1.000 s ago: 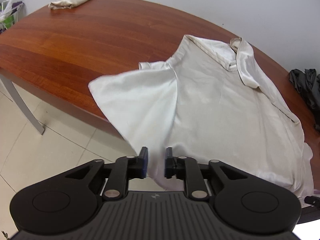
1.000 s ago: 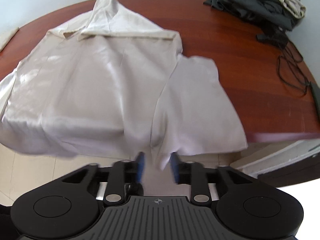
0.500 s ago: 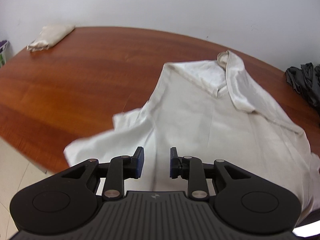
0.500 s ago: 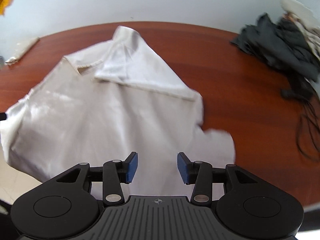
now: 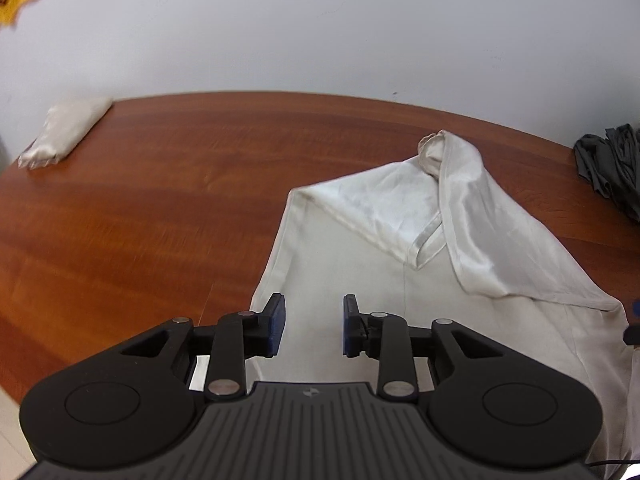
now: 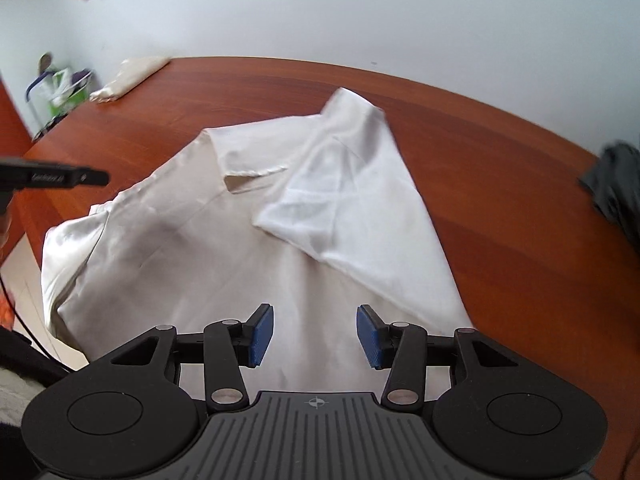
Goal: Fold clothes
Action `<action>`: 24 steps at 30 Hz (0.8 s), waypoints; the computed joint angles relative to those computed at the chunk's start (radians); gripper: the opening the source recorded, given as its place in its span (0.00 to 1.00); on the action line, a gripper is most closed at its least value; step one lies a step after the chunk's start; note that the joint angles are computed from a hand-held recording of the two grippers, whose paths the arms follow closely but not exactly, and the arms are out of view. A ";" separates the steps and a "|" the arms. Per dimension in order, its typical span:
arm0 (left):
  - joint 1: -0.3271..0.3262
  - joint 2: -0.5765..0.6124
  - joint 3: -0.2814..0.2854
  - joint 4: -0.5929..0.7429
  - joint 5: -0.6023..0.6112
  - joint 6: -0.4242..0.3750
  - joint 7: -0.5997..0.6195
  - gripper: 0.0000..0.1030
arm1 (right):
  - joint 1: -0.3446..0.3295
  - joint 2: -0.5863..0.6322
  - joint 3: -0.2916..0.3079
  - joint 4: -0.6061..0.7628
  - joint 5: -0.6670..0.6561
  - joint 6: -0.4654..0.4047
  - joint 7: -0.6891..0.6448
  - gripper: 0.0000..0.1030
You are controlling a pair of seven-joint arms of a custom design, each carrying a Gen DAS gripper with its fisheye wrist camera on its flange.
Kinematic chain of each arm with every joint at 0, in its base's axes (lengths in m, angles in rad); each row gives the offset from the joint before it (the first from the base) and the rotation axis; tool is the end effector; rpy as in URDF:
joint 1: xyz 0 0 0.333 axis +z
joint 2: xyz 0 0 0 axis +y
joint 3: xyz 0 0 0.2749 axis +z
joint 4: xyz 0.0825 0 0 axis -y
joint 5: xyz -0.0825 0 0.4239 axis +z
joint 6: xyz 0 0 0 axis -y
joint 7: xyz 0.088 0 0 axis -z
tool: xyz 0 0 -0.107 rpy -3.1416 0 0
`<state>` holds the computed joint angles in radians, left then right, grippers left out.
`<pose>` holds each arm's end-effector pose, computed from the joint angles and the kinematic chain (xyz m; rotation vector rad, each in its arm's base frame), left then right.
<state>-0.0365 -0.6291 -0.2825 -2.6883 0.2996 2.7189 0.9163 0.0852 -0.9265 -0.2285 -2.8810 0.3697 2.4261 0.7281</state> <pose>0.4310 -0.1466 0.4339 -1.8756 1.7003 -0.6182 0.3806 -0.0352 0.4207 -2.1854 1.2680 -0.3276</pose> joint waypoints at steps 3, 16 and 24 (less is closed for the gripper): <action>0.006 0.064 0.013 0.041 0.016 0.038 0.046 0.33 | 0.045 0.061 -0.007 0.038 0.017 0.017 -0.034 0.48; 0.015 0.309 0.081 0.209 -0.009 0.099 0.295 0.40 | 0.164 0.309 0.069 0.130 0.015 0.170 -0.160 0.48; 0.045 0.414 0.075 0.295 0.050 0.079 0.240 0.42 | 0.219 0.456 0.077 0.182 -0.002 0.284 -0.286 0.48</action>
